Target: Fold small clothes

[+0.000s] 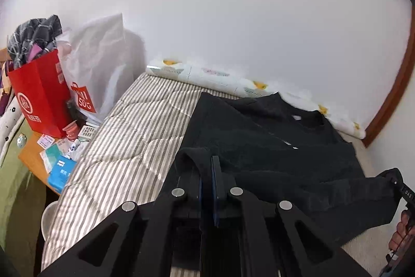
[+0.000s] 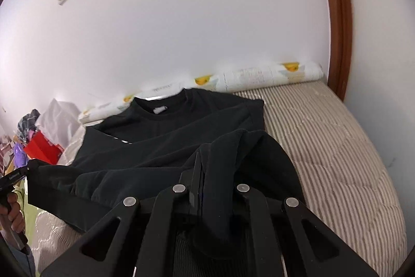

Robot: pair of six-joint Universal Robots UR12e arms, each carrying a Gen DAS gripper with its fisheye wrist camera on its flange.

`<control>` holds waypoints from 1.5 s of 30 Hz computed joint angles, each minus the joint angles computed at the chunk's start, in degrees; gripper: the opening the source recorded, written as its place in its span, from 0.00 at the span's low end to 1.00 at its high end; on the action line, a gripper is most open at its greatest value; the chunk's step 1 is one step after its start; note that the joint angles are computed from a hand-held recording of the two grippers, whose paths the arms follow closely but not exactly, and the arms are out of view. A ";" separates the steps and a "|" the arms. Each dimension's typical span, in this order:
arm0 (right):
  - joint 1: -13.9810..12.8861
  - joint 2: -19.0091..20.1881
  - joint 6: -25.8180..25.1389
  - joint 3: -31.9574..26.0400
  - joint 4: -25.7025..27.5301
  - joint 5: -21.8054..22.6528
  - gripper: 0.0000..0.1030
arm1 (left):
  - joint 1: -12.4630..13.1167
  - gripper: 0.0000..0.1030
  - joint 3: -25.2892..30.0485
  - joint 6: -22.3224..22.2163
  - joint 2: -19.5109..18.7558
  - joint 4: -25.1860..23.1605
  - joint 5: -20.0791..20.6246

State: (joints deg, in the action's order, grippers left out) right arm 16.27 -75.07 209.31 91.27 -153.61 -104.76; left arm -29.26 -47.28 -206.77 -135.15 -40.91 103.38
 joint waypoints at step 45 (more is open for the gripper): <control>-0.51 -4.24 15.14 9.14 8.06 1.75 0.56 | 1.14 0.46 -18.34 -4.39 8.06 2.31 -14.34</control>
State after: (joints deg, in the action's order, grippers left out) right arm 15.77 -79.31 224.45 100.41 -145.55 -103.01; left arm -28.11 -65.62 -211.16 -127.10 -38.61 89.04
